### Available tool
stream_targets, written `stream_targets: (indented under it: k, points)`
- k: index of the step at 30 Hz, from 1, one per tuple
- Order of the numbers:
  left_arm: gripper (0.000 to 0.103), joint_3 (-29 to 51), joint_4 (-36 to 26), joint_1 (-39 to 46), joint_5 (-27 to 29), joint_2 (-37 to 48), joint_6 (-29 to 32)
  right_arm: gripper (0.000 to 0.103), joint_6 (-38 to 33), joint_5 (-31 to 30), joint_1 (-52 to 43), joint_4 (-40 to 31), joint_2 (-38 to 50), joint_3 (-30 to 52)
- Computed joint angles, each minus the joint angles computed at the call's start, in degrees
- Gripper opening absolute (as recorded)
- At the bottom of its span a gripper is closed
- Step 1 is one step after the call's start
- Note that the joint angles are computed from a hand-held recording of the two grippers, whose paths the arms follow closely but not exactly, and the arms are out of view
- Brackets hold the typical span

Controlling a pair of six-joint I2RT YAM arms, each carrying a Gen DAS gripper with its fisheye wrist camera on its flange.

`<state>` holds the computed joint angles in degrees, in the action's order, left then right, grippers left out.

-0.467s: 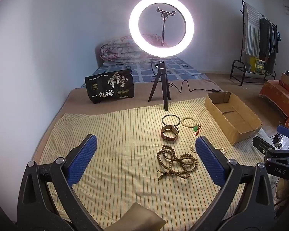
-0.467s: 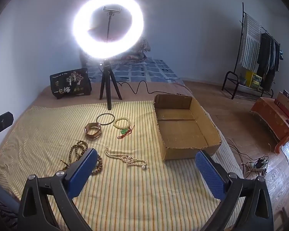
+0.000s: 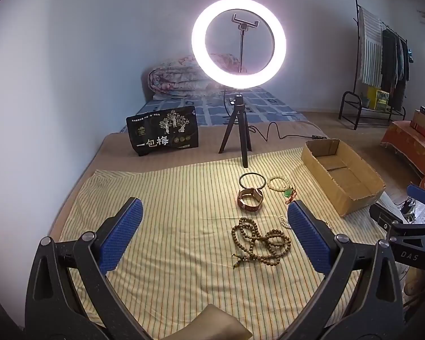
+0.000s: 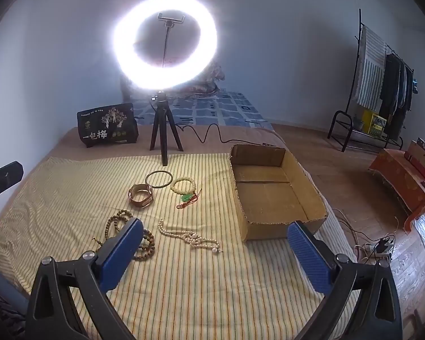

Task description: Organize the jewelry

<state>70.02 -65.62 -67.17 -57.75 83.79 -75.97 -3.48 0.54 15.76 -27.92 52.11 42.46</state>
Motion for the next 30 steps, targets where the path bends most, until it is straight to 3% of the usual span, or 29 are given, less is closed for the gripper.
stream_targets:
  k: [6, 30]
  points:
    - [0.103, 0.2, -0.2, -0.3, 0.2, 0.1, -0.3, 0.103, 0.7, 2.3, 2.2, 1.3, -2.2, -2.0]
    - [0.103, 0.0, -0.1, -0.6, 0.1, 0.1, -1.6, 0.103, 0.9, 2.3, 1.6, 1.3, -2.5, -2.3]
